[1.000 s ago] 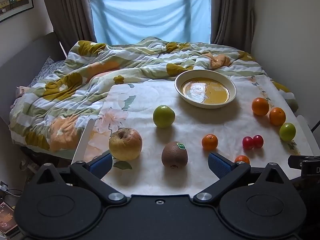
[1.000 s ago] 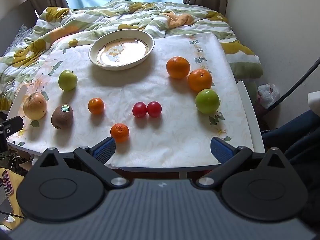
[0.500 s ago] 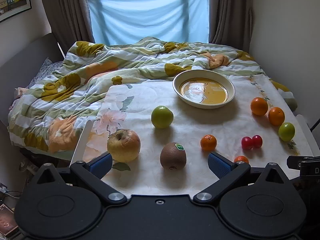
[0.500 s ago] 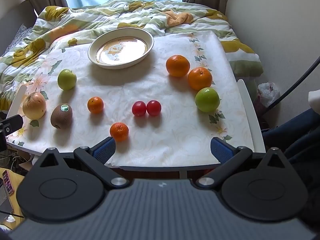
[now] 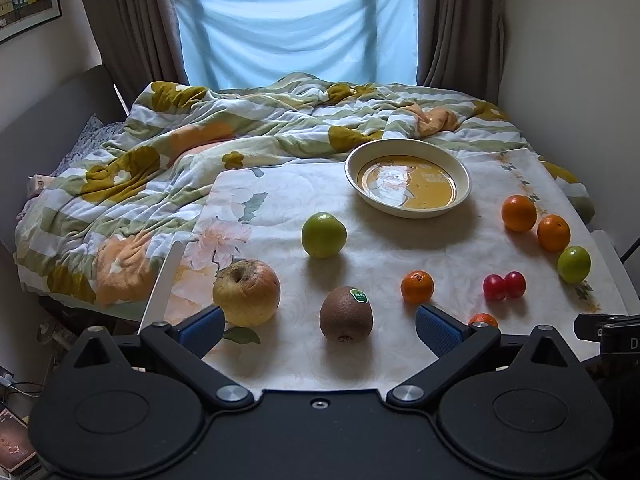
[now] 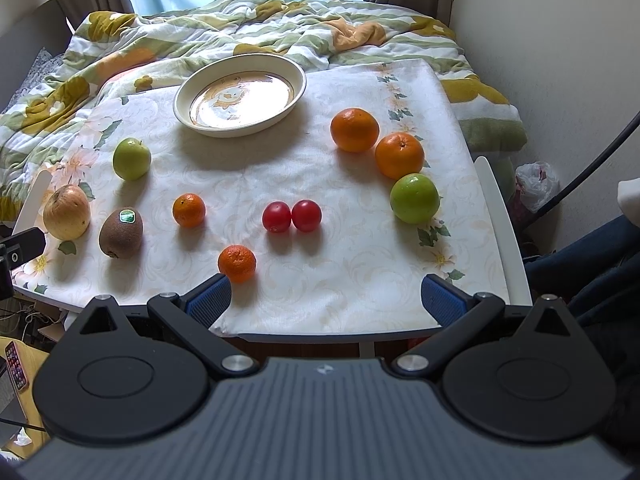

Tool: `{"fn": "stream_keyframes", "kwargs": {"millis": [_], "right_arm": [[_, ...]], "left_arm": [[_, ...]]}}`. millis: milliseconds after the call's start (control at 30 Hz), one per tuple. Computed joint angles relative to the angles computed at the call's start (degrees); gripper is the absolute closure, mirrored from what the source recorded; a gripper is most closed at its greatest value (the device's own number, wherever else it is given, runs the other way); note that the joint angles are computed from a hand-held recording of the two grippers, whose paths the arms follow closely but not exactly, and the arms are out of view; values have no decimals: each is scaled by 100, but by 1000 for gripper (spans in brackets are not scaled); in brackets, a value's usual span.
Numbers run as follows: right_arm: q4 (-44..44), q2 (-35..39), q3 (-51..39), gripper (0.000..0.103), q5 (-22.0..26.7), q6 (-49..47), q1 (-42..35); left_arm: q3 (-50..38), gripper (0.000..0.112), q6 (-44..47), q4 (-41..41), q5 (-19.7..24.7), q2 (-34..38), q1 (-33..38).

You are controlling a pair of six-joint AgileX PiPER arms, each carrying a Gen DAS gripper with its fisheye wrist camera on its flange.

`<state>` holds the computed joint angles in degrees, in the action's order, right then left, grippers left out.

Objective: Organize fruits

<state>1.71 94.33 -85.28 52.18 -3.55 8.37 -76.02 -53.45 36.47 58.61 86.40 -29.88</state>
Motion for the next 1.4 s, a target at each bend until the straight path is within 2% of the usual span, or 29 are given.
{"fn": "stream_keyframes", "kwargs": {"millis": [1400], "right_arm": [[-57,130,-88,0,71,-11,-15]], "left_arm": [[-107,9,49,-85,-35,112,83]]}}
